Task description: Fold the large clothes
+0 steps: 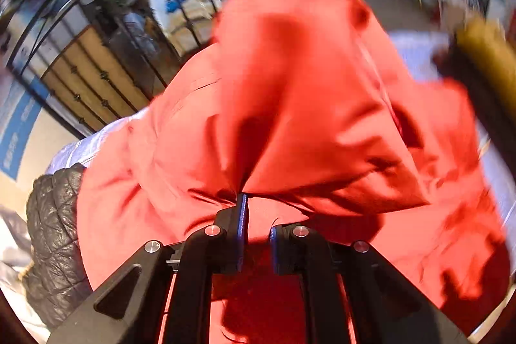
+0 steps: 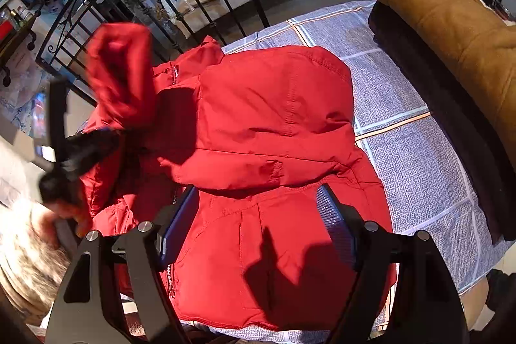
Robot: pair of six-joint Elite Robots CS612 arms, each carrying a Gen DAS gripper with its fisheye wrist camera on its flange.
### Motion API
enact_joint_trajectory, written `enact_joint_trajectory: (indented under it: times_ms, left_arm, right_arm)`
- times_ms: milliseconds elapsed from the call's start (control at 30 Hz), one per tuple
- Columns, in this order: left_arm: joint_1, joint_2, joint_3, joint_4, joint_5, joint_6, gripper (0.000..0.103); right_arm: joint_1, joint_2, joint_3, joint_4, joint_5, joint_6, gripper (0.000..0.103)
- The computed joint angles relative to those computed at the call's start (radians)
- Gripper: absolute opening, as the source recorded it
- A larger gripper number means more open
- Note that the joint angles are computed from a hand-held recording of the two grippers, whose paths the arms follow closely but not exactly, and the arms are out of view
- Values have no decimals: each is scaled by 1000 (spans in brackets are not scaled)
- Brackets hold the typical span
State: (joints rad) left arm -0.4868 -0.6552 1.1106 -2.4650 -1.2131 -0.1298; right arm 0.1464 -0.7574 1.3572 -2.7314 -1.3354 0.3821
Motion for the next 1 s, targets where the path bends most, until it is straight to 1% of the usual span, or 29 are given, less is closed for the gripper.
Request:
enact_joint_trajectory:
  times_ms: [33, 67, 133, 267, 367, 433, 533, 567, 600, 633, 667, 700, 733, 767, 800, 833, 867, 933, 967, 1000]
  left_arm:
    - [-9, 5, 0, 28, 30, 31, 12]
    - [-16, 6, 7, 34, 56, 59, 12]
    - [-27, -5, 43, 4, 88, 100, 13]
    - [-38, -19, 65, 2, 109, 115, 13]
    - [-47, -31, 63, -5, 124, 97, 14]
    - [-52, -32, 60, 8, 140, 98, 15]
    - [-60, -52, 74, 63, 160, 116, 18]
    - [-60, -58, 74, 73, 145, 103, 22]
    - [-56, -62, 65, 125, 103, 58, 23]
    - [-42, -56, 29, 218, 29, 4, 24]
    - [-36, -39, -3, 287, -12, -14, 24]
    - [-37, -29, -20, 314, -11, 9, 24]
    - [-46, -28, -13, 299, 32, 40, 24]
    - [-54, -36, 15, 242, 74, 71, 25]
    - [-54, -42, 31, 218, 75, 64, 26]
    - [-50, -46, 32, 229, 60, 35, 26]
    - [-47, -54, 44, 226, 39, 17, 26]
    - [-52, -73, 85, 169, 38, 55, 26]
    - [-52, -84, 110, 127, 39, 88, 28]
    - [-50, -95, 131, 101, 31, 102, 30]
  right_arm:
    - [0, 1, -1, 4, 1, 0, 75]
    - [-1, 2, -5, 14, 3, 1, 75]
    - [-2, 8, -13, 28, 16, 5, 75]
    - [-3, 20, -34, 39, 33, 8, 75]
    - [-9, 31, -55, 26, 72, 15, 75]
    - [-18, 42, -69, -6, 119, 51, 75]
    - [-25, 57, -102, -1, 161, 79, 75]
    - [-28, 66, -115, -12, 190, 85, 75]
    - [-30, 73, -126, -12, 207, 88, 75]
    - [-31, 86, -144, -15, 251, 95, 75]
    - [-32, 99, -161, -19, 288, 100, 75]
    - [-32, 113, -180, -23, 326, 106, 75]
    - [-32, 132, -207, -17, 374, 110, 75]
    - [-27, 167, -263, 32, 438, 99, 75]
    - [-23, 186, -302, 87, 460, 81, 75]
    - [-17, 197, -321, 99, 448, 84, 75]
    - [-9, 217, -357, 125, 439, 82, 66]
    - [-2, 261, -424, 159, 438, 115, 50]
    - [0, 274, -446, 178, 439, 124, 40]
    - [2, 290, -478, 210, 441, 118, 29]
